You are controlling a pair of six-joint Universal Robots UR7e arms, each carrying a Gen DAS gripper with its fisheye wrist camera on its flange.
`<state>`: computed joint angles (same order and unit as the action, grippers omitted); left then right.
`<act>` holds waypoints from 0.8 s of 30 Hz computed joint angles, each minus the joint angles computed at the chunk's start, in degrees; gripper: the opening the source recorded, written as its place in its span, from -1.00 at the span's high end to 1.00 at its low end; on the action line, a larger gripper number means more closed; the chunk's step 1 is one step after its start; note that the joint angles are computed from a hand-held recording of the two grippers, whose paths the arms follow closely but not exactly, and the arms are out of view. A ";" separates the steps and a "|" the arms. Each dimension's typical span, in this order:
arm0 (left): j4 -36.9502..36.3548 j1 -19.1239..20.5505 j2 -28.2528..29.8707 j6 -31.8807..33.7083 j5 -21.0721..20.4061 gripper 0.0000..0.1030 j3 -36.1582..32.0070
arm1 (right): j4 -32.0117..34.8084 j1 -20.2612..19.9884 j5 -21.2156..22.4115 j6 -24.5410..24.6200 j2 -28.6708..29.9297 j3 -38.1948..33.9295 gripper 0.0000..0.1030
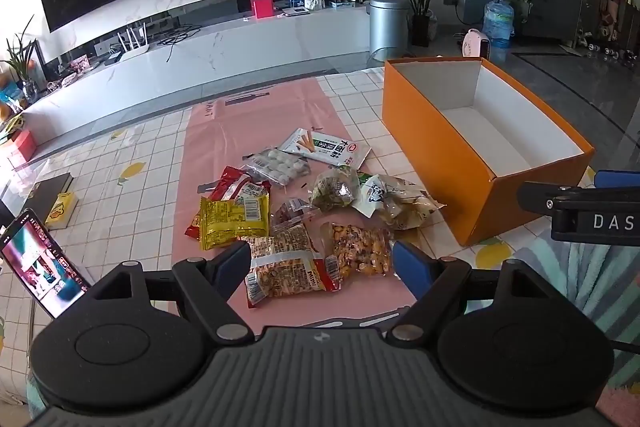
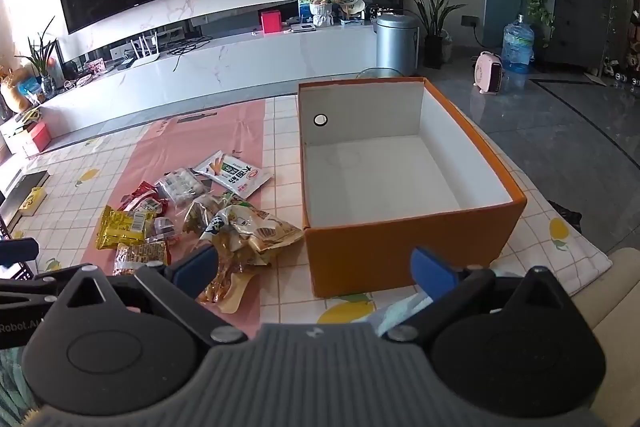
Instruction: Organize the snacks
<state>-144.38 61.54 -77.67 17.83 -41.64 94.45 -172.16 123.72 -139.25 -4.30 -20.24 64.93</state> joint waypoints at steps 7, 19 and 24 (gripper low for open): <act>1.06 -0.18 -0.02 -0.42 -0.51 -0.83 -0.06 | 0.32 -0.09 -0.75 1.30 -0.22 0.26 -0.93; 0.63 0.08 0.44 -1.33 0.54 -0.83 -0.85 | 1.65 -0.51 1.18 -0.71 0.44 -1.35 -0.93; 4.04 -0.09 0.41 -2.92 1.17 -0.83 -1.39 | 1.76 -0.54 0.88 -0.08 0.28 -0.98 -0.93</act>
